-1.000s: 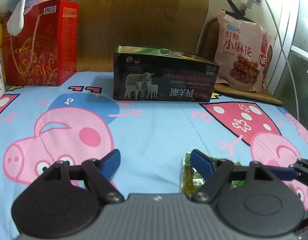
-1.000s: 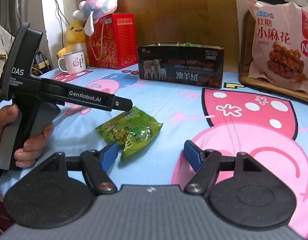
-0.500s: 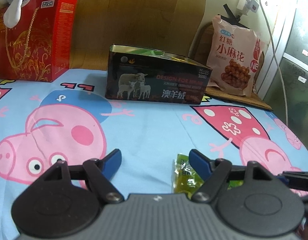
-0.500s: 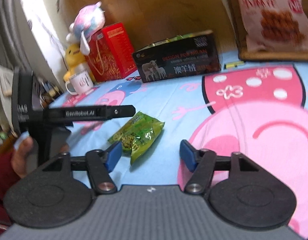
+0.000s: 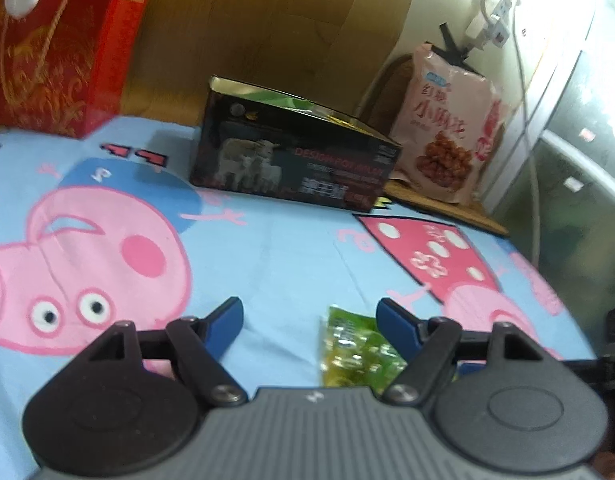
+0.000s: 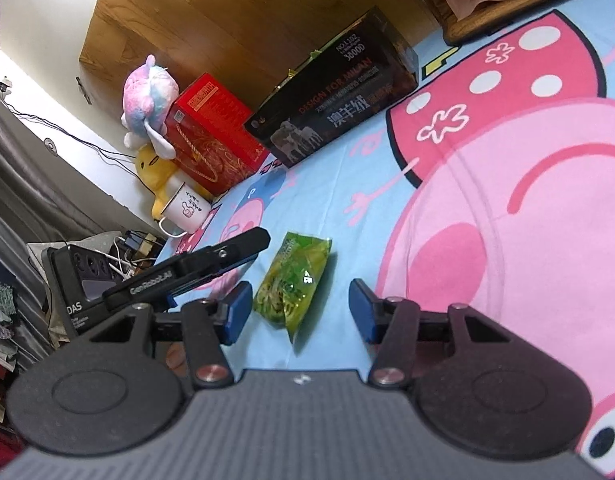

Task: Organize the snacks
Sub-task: 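Lower the left tool onto the green snack packet and grasp it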

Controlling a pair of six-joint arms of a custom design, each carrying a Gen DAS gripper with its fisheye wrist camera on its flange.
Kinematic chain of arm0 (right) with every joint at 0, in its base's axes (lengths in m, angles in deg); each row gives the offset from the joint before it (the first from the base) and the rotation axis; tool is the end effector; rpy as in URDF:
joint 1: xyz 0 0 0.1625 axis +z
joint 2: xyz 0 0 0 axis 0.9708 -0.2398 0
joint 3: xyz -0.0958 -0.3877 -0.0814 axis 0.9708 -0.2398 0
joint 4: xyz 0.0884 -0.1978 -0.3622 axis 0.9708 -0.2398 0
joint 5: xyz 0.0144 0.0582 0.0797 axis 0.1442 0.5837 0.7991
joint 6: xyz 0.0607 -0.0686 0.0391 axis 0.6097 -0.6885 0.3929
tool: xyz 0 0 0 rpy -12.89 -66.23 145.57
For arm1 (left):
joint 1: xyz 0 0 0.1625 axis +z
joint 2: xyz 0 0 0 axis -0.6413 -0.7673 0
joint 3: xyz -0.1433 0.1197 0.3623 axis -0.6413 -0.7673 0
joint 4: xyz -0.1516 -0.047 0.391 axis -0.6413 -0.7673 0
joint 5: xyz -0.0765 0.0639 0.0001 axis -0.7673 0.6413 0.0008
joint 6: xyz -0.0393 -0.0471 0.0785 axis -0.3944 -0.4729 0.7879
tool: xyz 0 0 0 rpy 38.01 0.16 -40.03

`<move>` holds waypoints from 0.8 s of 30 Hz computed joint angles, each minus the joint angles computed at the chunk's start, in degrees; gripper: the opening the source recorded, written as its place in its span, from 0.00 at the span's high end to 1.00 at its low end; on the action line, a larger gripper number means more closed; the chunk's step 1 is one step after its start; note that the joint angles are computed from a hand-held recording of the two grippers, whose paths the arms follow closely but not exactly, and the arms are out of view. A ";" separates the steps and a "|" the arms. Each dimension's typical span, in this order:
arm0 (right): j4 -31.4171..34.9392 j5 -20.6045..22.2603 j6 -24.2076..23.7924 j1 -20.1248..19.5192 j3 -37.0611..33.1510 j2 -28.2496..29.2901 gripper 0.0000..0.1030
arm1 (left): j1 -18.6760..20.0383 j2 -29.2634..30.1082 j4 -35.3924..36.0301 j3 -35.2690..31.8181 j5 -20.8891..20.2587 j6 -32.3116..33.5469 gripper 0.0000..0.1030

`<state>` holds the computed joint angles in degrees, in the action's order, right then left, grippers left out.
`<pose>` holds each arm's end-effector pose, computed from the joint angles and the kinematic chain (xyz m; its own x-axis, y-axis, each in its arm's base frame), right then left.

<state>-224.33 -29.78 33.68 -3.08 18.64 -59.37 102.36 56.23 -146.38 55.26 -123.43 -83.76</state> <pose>-0.0665 -0.7885 0.2749 -0.9787 -0.1919 -0.0727 -0.1116 0.7951 -0.5961 -0.2571 -0.8505 -0.0351 -0.8798 0.3517 -0.3199 0.4744 0.6937 -0.5419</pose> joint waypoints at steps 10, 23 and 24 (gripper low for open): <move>0.38 0.10 -2.08 0.32 -0.80 0.87 0.46 | 2.26 -1.21 5.24 0.02 -12.33 -4.18 0.49; 0.92 1.22 -3.49 0.30 -2.05 2.71 0.76 | 3.43 -0.49 7.54 -2.06 -16.73 -5.92 0.52; 0.70 1.36 -3.73 0.27 -1.86 2.64 0.76 | 3.43 -0.46 7.54 -2.11 -16.75 -5.94 0.52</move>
<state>-223.63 -28.42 29.95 -2.81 16.79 -56.73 105.79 55.77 -138.84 53.15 -140.18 -89.69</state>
